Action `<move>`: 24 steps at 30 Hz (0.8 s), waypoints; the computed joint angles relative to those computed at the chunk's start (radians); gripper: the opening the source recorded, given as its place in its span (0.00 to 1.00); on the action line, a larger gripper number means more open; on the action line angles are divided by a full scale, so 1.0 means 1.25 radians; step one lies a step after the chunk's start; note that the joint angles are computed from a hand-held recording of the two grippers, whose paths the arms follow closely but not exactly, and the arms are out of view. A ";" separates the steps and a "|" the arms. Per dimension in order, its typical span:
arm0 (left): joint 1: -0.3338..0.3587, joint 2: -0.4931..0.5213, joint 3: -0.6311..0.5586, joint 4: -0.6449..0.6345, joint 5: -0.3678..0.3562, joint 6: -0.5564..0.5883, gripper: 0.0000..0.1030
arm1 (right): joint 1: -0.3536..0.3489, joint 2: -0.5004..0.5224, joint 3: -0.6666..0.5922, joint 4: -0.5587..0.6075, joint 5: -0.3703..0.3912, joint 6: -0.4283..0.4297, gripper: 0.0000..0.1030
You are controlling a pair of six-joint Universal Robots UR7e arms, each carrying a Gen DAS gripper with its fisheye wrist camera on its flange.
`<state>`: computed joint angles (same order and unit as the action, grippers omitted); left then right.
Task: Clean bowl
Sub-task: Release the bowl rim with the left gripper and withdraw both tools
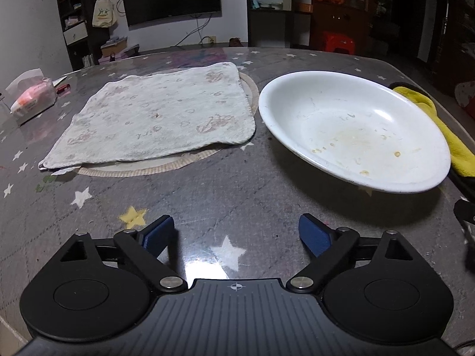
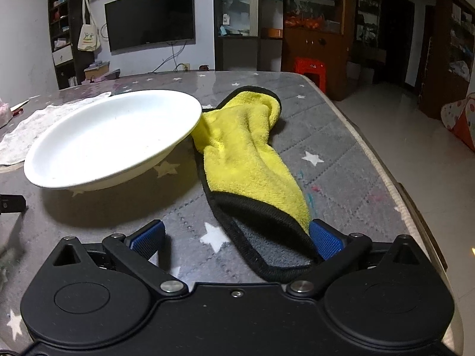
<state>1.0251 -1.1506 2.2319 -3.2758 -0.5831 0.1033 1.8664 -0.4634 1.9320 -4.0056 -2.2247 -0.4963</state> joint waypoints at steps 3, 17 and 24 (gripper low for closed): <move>0.006 -0.008 0.000 0.008 -0.013 -0.002 0.94 | 0.001 0.003 0.003 -0.010 0.003 0.001 1.00; 0.011 -0.013 0.017 -0.029 -0.032 0.028 0.98 | -0.010 0.001 0.012 -0.036 0.035 0.014 1.00; 0.012 -0.019 0.026 -0.035 -0.041 0.041 0.99 | -0.018 -0.006 0.026 -0.050 0.062 0.023 1.00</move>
